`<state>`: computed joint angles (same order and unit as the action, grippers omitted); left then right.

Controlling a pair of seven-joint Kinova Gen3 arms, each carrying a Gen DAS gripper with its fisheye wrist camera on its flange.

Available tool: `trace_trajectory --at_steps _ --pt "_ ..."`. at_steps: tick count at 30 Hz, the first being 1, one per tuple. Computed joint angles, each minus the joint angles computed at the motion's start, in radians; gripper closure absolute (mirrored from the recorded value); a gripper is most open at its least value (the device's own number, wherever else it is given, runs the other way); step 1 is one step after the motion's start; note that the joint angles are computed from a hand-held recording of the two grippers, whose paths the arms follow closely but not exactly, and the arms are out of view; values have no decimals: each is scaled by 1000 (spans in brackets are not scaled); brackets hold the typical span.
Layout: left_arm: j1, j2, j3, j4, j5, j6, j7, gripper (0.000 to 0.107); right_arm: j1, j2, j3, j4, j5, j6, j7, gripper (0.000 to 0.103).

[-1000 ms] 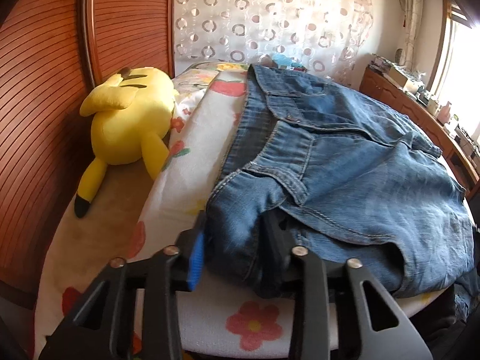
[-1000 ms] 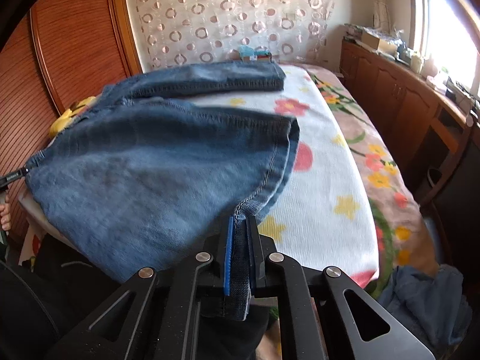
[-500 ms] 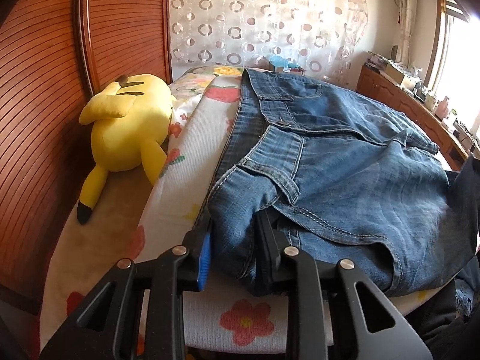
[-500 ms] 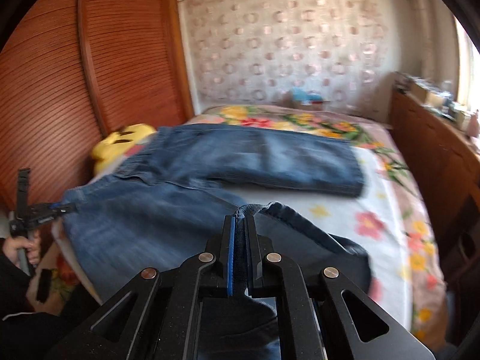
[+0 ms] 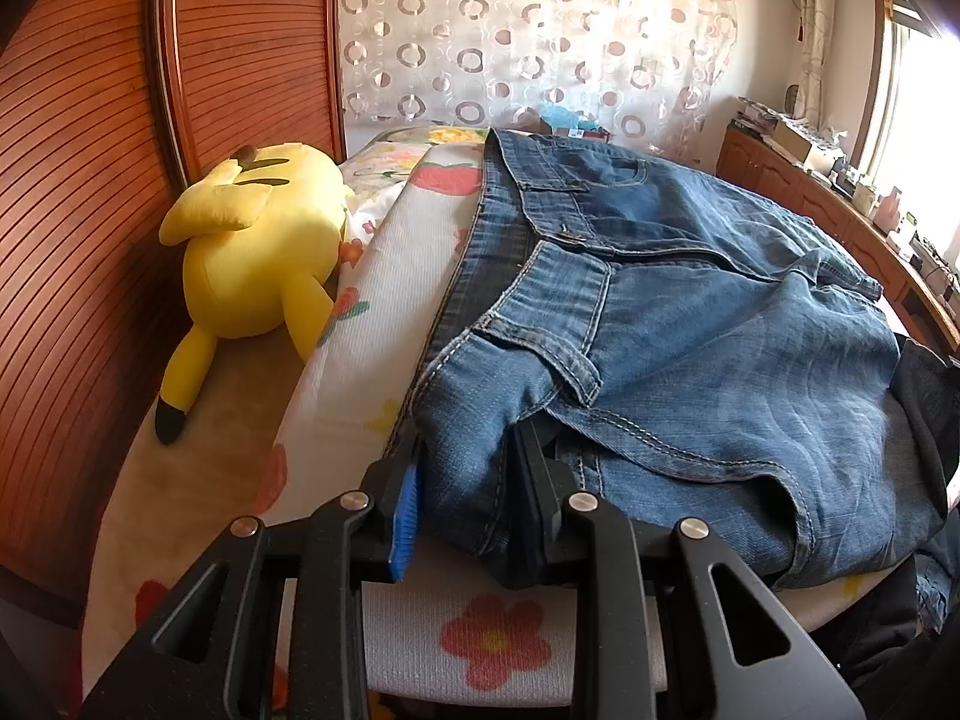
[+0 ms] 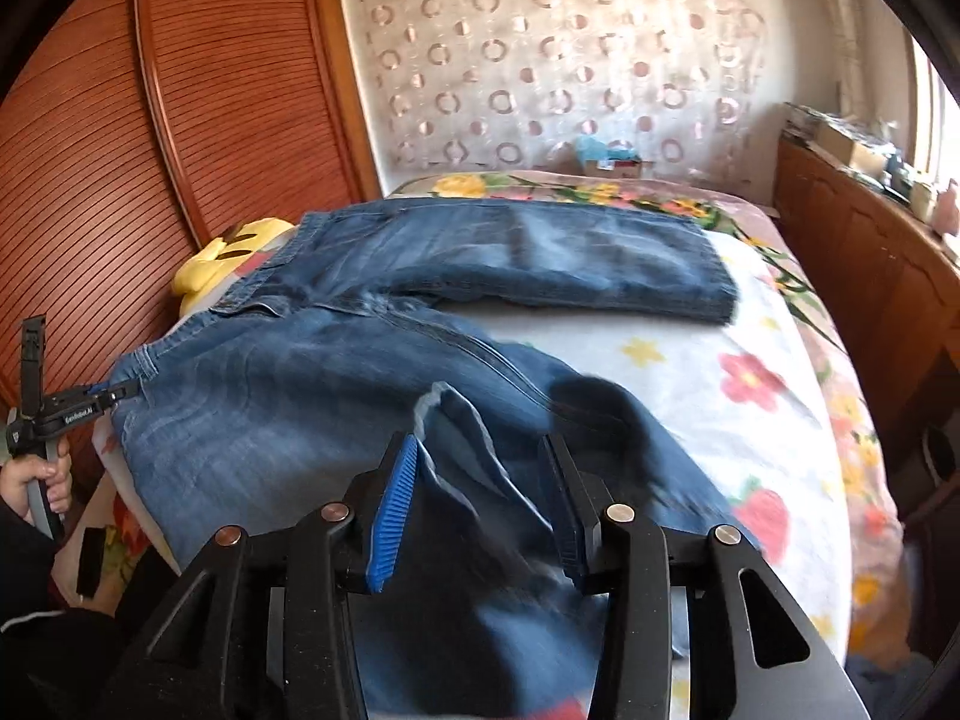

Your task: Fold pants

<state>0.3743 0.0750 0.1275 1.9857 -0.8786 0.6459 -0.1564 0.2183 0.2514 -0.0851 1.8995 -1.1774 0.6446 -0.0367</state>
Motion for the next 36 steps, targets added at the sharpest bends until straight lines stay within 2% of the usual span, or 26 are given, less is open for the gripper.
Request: trace_trajectory --at_steps 3,7,9,10,11,14,20,24,28,33,36 --pt "1 0 0 1 -3 -1 1 79 34 -4 22 9 37 65 -6 59" --pt "9 -4 2 9 -36 1 38 79 20 -22 36 8 83 83 -56 59" --pt "11 -9 6 12 -49 1 50 82 18 -17 40 0 104 84 -72 59" --pt "11 -14 8 14 -54 0 56 83 17 -17 39 -6 111 81 -78 65" --pt "12 -19 11 15 -60 2 62 85 6 -11 37 -27 121 78 -97 84" --pt "9 -32 22 15 -65 6 68 85 1 -16 23 -50 116 79 -108 95" --pt "5 -28 34 -5 -54 30 47 85 49 -59 39 -13 -36 84 -5 97" --pt "3 -27 33 -9 -41 27 38 85 50 -69 70 -2 -81 73 23 97" --pt "-9 -30 26 -9 -7 16 17 80 32 -61 80 2 -69 38 4 97" --pt "-45 -53 16 16 43 -47 -17 77 9 -67 76 2 -18 15 -61 97" --pt "-49 -49 23 21 21 -48 1 77 6 -70 66 -3 -7 6 -83 97"
